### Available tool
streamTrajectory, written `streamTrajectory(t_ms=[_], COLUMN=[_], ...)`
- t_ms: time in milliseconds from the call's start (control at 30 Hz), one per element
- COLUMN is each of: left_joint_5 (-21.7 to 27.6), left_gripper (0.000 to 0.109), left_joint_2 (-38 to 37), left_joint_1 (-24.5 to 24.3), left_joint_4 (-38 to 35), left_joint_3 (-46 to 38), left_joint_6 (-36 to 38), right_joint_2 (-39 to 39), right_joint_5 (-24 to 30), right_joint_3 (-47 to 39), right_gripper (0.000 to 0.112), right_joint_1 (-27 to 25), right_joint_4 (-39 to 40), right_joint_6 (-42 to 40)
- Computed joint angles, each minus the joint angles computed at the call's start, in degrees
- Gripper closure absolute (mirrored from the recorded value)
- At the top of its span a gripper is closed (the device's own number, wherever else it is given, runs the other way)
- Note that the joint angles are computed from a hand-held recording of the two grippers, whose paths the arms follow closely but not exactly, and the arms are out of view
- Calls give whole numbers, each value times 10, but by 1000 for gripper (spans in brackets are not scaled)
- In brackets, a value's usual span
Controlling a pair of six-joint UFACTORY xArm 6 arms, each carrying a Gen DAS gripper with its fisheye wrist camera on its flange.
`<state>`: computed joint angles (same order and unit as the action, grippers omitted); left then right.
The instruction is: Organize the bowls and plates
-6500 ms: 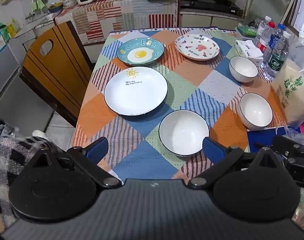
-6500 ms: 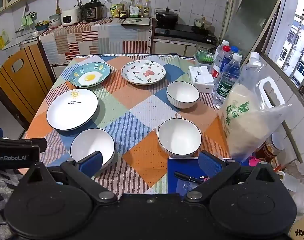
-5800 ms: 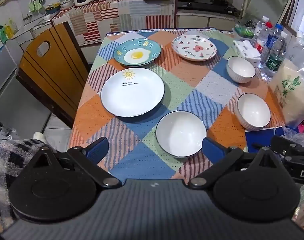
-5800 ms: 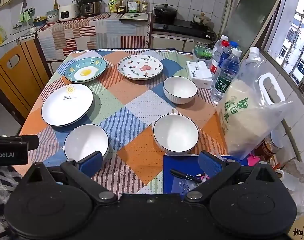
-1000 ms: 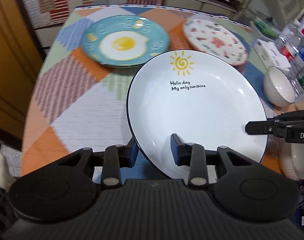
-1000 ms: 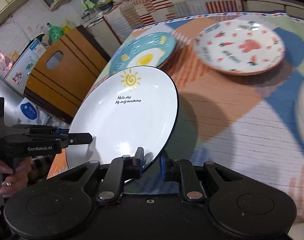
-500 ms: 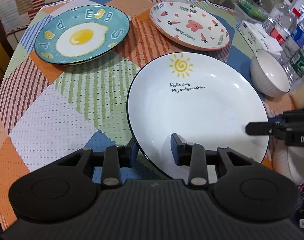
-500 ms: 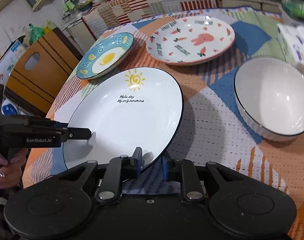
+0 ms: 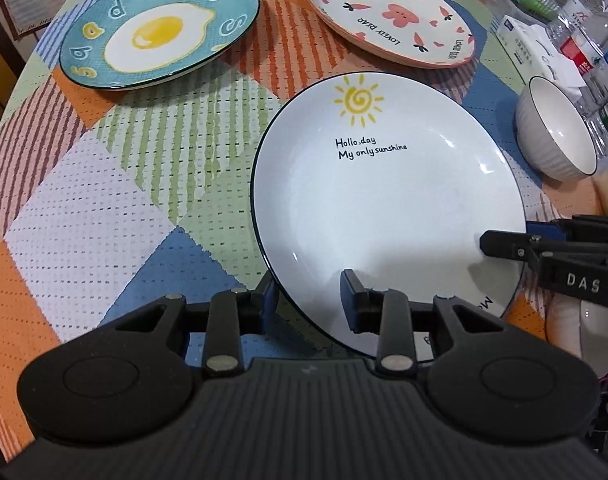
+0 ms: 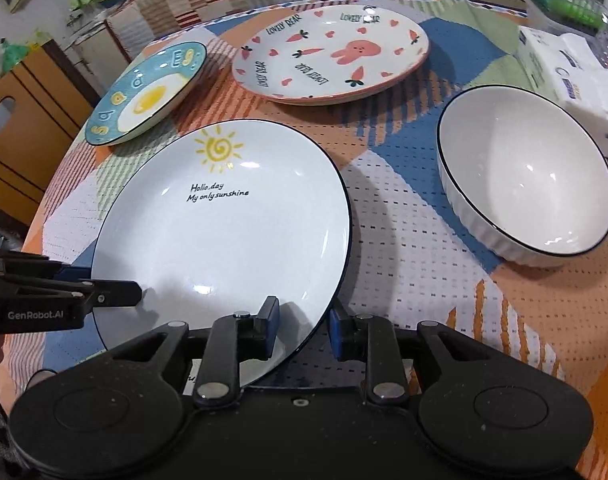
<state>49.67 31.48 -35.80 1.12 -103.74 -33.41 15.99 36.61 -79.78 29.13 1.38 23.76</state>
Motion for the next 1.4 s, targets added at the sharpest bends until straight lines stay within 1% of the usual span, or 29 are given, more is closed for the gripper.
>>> streamTrajectory(t_ms=[67, 133, 267, 333, 400, 533, 667, 800, 933, 1000, 1033, 1067, 1100, 1167, 1267, 1333, 1400], left_joint_5=[19, 41, 60, 69, 73, 83, 97, 105, 108, 105, 103, 101, 100, 98, 92, 86, 78], left_gripper=[74, 74, 72, 70, 69, 68, 68, 67, 63, 59, 54, 49, 48, 44, 40, 37, 37], left_joint_2=[-2, -7, -30, -43, -58, -82, -100, -118, -139, -150, -154, -158, -161, -163, -161, -159, -157], left_joint_1=[-2, -5, -7, -8, -9, -13, -13, -11, -5, -1, 2, 3, 4, 9, 21, 27, 33], left_joint_4=[-1, 14, 33, 45, 52, 75, 89, 102, 114, 124, 130, 141, 153, 176, 181, 190, 219], left_joint_3=[-9, -18, -15, -14, -8, -3, -4, -3, 4, 11, 14, 17, 20, 22, 26, 30, 38], left_joint_6=[7, 7, 4, 3, 2, -4, -5, -4, -13, -21, -26, -34, -40, -50, -51, -51, -63], right_joint_2=[-11, -29, -75, -98, -119, -142, -154, -157, -149, -141, -134, -127, -118, -97, -61, -36, -9], right_joint_5=[-3, -9, -33, -43, -51, -51, -64, -77, -100, -117, -125, -130, -134, -127, -121, -125, -133], right_joint_3=[10, 24, 60, 74, 83, 80, 76, 62, 43, 32, 26, 19, 9, -16, -56, -81, -108], right_gripper=[79, 79, 76, 73, 66, 64, 64, 64, 63, 61, 59, 53, 47, 47, 47, 47, 45], right_joint_1=[5, 8, 9, 12, 18, 30, 41, 51, 57, 58, 59, 59, 60, 59, 60, 60, 60], right_joint_4=[-22, -44, -34, -37, -44, -46, -31, -32, 7, 31, 44, 58, 76, 89, 79, 105, 140], right_joint_6=[3, 5, -6, -7, -9, -33, -55, -61, -95, -119, -131, -143, -161, -178, -179, -195, -206])
